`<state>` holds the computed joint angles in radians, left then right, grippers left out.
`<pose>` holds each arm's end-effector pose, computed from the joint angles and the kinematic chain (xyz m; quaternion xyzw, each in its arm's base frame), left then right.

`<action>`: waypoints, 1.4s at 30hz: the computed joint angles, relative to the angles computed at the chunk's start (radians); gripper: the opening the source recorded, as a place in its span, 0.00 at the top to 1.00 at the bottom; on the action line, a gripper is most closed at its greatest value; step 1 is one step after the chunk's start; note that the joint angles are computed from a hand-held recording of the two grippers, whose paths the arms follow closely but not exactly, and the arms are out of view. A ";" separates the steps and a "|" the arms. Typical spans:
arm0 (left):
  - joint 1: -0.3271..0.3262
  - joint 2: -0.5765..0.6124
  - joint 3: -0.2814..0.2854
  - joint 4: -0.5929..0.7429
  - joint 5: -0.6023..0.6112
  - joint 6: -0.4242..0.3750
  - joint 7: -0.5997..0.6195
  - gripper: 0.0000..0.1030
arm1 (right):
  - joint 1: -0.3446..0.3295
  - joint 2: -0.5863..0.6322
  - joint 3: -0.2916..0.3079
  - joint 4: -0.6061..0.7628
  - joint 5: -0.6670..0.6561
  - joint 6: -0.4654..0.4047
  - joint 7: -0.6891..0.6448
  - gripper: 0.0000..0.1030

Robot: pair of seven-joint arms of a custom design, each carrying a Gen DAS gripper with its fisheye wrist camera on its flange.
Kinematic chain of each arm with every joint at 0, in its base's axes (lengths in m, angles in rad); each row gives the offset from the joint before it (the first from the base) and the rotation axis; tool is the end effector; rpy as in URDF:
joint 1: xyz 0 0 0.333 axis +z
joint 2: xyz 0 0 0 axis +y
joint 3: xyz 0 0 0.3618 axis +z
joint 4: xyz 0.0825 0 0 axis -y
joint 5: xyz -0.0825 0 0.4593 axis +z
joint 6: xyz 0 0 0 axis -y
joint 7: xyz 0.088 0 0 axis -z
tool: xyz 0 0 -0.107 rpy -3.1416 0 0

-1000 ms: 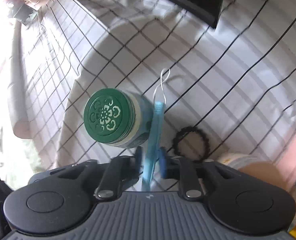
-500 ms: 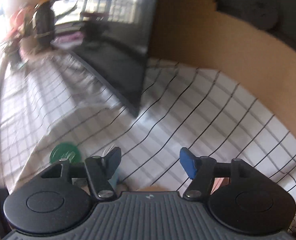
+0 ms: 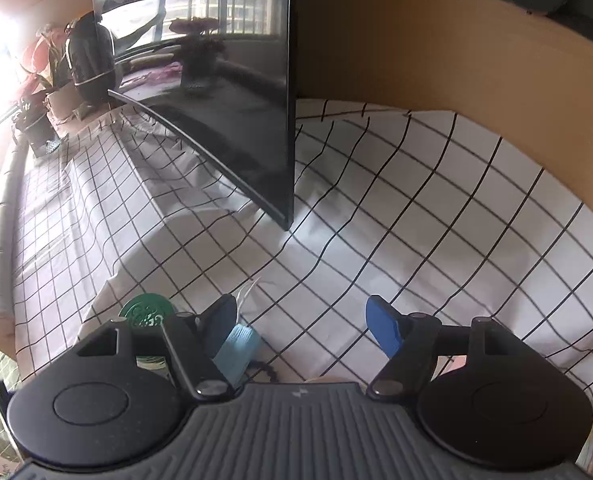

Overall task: Organize soft objects
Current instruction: 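Close the left tool on the blue face mask, then grasp the black beaded bracelet with the right tool while the left tool holds the mask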

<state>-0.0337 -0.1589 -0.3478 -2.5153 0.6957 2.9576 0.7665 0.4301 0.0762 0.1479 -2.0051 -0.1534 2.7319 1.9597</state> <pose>0.4758 -0.2376 0.3800 -0.5847 0.7447 -0.2258 0.2296 0.5720 0.3775 0.5034 -0.7632 0.5598 -0.1391 0.2912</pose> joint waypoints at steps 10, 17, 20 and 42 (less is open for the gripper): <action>-0.055 0.014 0.041 -0.002 -0.204 0.018 0.161 0.47 | 0.013 0.042 0.011 0.090 -0.020 -0.121 -0.078 0.30; -0.224 -0.011 0.210 -0.082 -0.601 0.134 0.428 0.90 | 0.016 0.192 0.045 0.356 0.113 -0.476 -0.402 0.30; -0.275 -0.025 0.252 -0.105 -0.744 0.155 0.489 0.90 | 0.064 0.263 0.023 0.453 0.003 -0.598 -0.426 0.39; -0.321 -0.031 0.245 -0.094 -1.226 0.141 0.873 0.89 | 0.129 0.610 -0.010 0.842 0.041 -0.988 -0.383 0.82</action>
